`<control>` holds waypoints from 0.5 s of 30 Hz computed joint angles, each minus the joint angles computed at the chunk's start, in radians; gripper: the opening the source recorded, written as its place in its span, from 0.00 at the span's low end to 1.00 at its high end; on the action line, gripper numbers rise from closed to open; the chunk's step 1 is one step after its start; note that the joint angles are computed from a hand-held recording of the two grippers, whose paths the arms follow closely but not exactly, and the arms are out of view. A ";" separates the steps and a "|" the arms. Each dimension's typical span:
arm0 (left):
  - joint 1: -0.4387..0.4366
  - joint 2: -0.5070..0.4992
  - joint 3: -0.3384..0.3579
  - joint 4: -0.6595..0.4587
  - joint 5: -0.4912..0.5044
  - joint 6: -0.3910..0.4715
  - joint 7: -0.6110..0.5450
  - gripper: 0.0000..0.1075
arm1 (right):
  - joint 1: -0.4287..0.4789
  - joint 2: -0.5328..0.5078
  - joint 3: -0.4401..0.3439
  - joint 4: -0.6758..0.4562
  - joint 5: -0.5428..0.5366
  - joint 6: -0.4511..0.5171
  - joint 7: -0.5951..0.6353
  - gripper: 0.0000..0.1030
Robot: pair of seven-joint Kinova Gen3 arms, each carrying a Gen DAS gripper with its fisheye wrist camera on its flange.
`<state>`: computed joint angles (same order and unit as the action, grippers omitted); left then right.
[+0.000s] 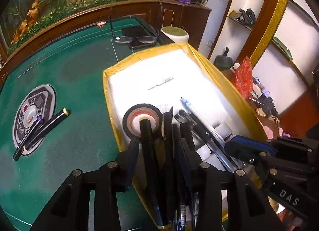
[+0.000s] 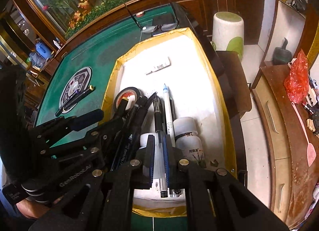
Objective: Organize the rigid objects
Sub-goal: 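Lower both pens into the tray and open both tools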
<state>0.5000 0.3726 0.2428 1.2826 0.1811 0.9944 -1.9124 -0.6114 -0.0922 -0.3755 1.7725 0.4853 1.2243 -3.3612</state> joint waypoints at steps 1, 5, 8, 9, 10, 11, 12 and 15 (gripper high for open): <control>-0.009 -0.004 0.002 0.002 0.008 0.001 -0.007 0.40 | 0.000 0.000 -0.002 -0.001 0.005 0.003 -0.004 0.08; -0.054 -0.032 0.002 0.021 0.046 0.000 -0.041 0.40 | -0.009 0.013 -0.009 -0.027 0.044 0.019 -0.022 0.08; -0.091 -0.055 -0.005 0.041 0.073 -0.015 -0.064 0.41 | -0.020 0.035 -0.005 -0.059 0.078 0.025 -0.018 0.08; -0.107 -0.067 -0.010 0.053 0.083 -0.027 -0.071 0.41 | -0.024 0.042 0.001 -0.068 0.084 0.021 -0.012 0.08; -0.121 -0.076 -0.016 0.065 0.091 -0.040 -0.076 0.42 | -0.028 0.050 0.006 -0.079 0.092 0.017 -0.007 0.08; -0.134 -0.082 -0.021 0.073 0.097 -0.048 -0.078 0.45 | -0.031 0.058 0.013 -0.087 0.100 0.005 -0.001 0.09; -0.149 -0.089 -0.032 0.079 0.096 -0.055 -0.074 0.47 | -0.033 0.068 0.022 -0.099 0.103 -0.015 0.014 0.11; -0.189 -0.088 -0.052 0.075 0.098 -0.050 -0.059 0.48 | -0.043 0.110 0.049 -0.139 0.105 -0.062 0.066 0.13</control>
